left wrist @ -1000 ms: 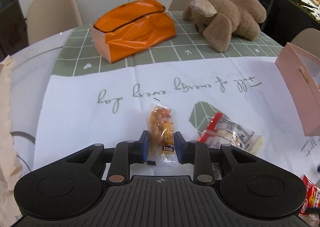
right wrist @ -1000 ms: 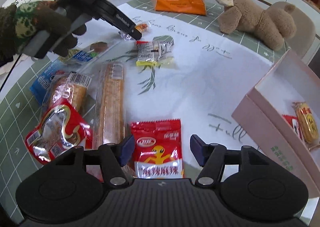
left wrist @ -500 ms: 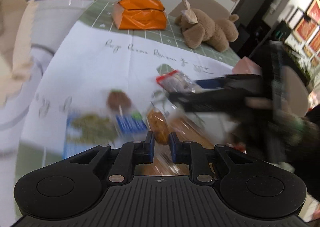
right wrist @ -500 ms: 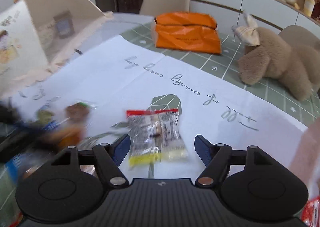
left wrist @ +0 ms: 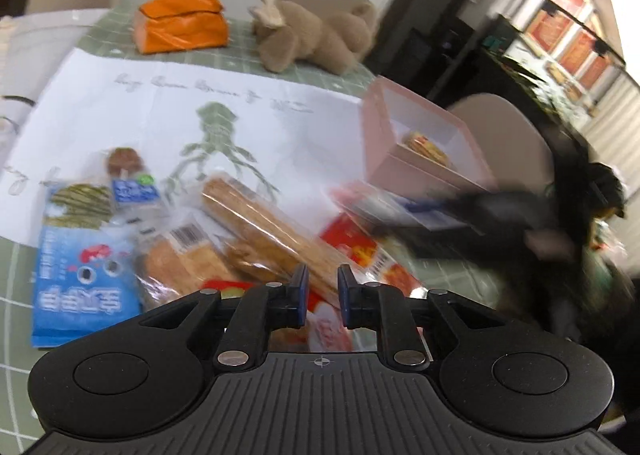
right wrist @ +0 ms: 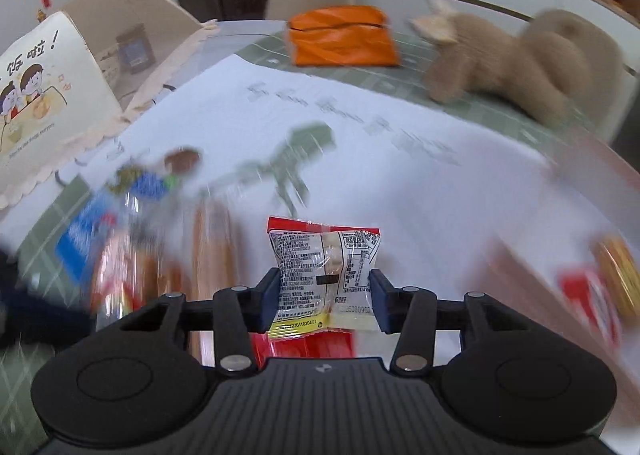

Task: Organize snacks

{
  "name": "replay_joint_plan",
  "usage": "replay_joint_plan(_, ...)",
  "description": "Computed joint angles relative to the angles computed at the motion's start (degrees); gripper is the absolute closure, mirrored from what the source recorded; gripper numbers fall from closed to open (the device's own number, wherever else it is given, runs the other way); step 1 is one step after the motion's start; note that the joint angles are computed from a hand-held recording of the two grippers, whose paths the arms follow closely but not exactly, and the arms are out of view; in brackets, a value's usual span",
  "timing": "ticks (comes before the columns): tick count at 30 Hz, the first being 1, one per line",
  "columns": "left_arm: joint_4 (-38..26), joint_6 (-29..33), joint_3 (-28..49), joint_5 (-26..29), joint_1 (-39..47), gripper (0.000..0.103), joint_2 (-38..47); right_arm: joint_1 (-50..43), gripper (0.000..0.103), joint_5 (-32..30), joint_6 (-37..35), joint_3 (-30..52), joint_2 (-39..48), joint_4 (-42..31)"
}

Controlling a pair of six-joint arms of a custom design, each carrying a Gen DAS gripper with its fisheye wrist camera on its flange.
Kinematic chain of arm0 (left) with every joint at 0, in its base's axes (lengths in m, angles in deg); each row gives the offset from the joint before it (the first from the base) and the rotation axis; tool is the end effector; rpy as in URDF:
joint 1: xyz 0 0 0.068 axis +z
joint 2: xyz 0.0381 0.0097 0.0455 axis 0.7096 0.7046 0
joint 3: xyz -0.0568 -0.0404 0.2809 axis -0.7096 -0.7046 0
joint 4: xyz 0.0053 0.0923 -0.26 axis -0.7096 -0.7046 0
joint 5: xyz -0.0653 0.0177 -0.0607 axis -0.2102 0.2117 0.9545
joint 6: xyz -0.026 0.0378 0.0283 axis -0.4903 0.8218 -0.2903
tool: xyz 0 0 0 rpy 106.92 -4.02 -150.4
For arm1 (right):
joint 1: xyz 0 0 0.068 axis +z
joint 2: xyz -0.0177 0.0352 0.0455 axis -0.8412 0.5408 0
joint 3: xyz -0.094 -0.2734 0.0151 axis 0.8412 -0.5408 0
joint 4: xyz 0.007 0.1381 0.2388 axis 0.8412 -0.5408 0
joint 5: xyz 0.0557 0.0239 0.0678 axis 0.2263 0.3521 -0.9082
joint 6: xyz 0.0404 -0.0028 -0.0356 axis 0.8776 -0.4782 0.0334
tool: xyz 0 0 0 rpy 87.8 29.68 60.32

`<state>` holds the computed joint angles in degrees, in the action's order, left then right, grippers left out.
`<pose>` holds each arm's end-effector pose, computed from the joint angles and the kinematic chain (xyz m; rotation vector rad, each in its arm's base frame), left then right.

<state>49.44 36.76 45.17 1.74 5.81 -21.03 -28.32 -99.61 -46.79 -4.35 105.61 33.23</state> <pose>0.1558 -0.1187 0.1305 -0.2130 2.4094 -0.4565 0.3113 0.1821 0.1002 -0.9534 2.3014 0.4383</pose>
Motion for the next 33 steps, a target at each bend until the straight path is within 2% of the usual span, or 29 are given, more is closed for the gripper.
replay_joint_plan(3,-2.28,-6.63,1.99,-2.29,2.98,0.082,3.22,-4.35,0.057,2.23,-1.39,-11.17,-6.71,4.72)
replay_joint_plan(5,-1.23,-10.44,3.8,0.46,7.29,0.082,8.47,-6.6,0.057,5.25,-1.83,-17.55,-9.56,9.01)
replay_joint_plan(8,3.63,-11.82,6.34,4.34,11.62,0.08,17.0,-10.48,0.054,7.02,-0.79,-23.21,-10.37,13.53)
replay_joint_plan(9,4.15,-11.88,7.62,4.42,11.36,0.08,19.65,-11.45,0.049,7.33,-0.11,-24.66,-10.23,15.05)
replay_joint_plan(10,3.63,-10.9,9.61,3.59,10.81,0.078,22.11,-12.22,0.043,7.65,0.72,-25.85,-9.8,16.44)
replay_joint_plan(13,1.1,-4.77,14.58,-0.59,8.1,0.077,26.38,-13.89,0.034,7.89,2.34,-29.47,-8.73,21.93)
replay_joint_plan(18,-3.89,4.47,19.0,-6.92,3.67,0.076,30.32,-14.94,0.027,7.87,5.45,-33.79,-6.61,30.68)
replay_joint_plan(22,-9.52,2.98,21.31,-7.64,4.49,0.074,32.09,-14.63,0.022,8.27,6.58,-35.0,-6.01,33.62)
replay_joint_plan(25,-6.93,0.57,18.97,-6.32,5.34,0.072,31.17,-13.95,0.02,8.84,7.47,-35.01,-5.26,34.84)
replay_joint_plan(29,-3.67,0.64,18.17,-5.26,6.77,0.066,31.88,-13.74,0.019,9.01,7.85,-35.4,-4.38,36.64)
replay_joint_plan(33,-3.66,1.63,19.13,-5.95,7.17,0.07,32.87,-13.46,0.017,9.1,7.89,-35.6,-3.81,37.75)
